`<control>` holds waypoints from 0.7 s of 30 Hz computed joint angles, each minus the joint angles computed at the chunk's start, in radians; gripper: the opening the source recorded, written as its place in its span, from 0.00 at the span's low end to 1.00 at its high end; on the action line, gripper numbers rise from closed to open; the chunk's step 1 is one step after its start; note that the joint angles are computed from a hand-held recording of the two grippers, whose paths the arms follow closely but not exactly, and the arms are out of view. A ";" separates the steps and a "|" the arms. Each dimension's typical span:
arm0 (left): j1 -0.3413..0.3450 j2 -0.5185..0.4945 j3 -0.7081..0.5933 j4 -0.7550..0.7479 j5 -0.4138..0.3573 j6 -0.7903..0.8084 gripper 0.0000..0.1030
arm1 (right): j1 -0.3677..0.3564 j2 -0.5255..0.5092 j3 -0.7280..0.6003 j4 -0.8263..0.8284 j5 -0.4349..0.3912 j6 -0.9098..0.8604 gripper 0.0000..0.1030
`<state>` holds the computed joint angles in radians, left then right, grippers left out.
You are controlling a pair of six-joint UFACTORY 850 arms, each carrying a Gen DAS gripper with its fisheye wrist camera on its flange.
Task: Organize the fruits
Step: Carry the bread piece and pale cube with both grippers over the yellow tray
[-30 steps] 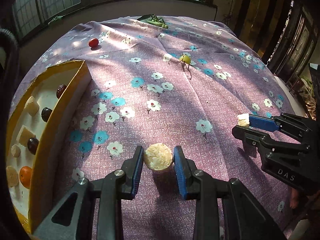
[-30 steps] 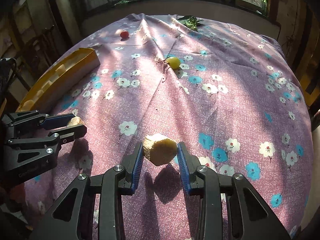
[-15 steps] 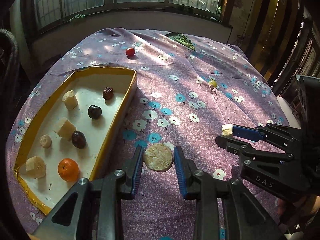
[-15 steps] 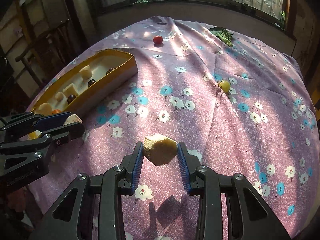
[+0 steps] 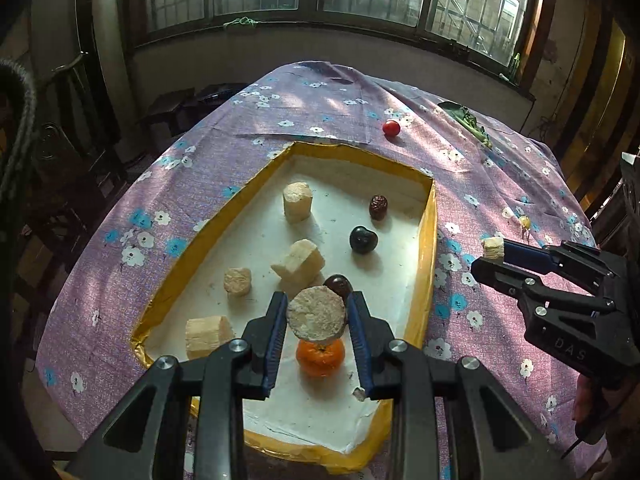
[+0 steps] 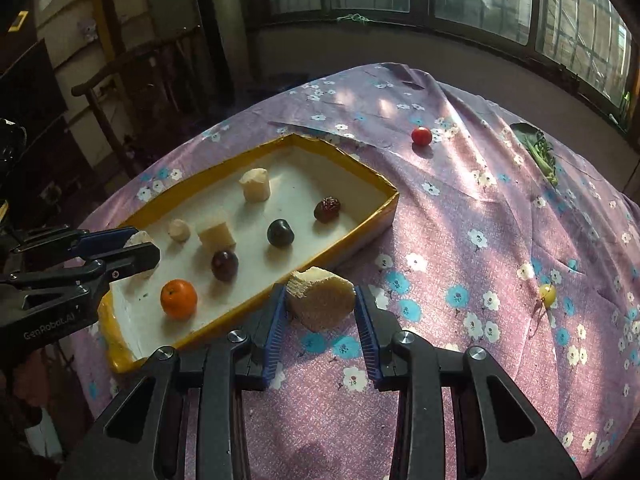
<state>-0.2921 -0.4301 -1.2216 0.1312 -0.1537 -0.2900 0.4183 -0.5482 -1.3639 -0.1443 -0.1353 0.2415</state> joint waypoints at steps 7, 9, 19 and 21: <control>0.087 -0.085 -0.102 -0.139 -0.032 0.136 0.32 | 0.012 -0.143 -0.220 0.154 -0.063 -0.179 0.32; 0.100 -0.113 -0.133 -0.160 -0.038 0.160 0.32 | 0.011 -0.186 -0.280 0.165 -0.086 -0.192 0.32; 0.105 -0.229 -0.270 -0.442 -0.102 0.453 0.32 | 0.007 -0.361 -0.538 0.158 -0.230 -0.202 0.32; 0.100 -0.248 -0.292 -0.462 -0.115 0.482 0.32 | 0.005 -0.382 -0.569 0.162 -0.250 -0.211 0.32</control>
<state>-0.1922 -0.6782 -1.5136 -0.3307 -0.2686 0.1922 0.4235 -0.9301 -1.9330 0.0179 -0.3858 0.0307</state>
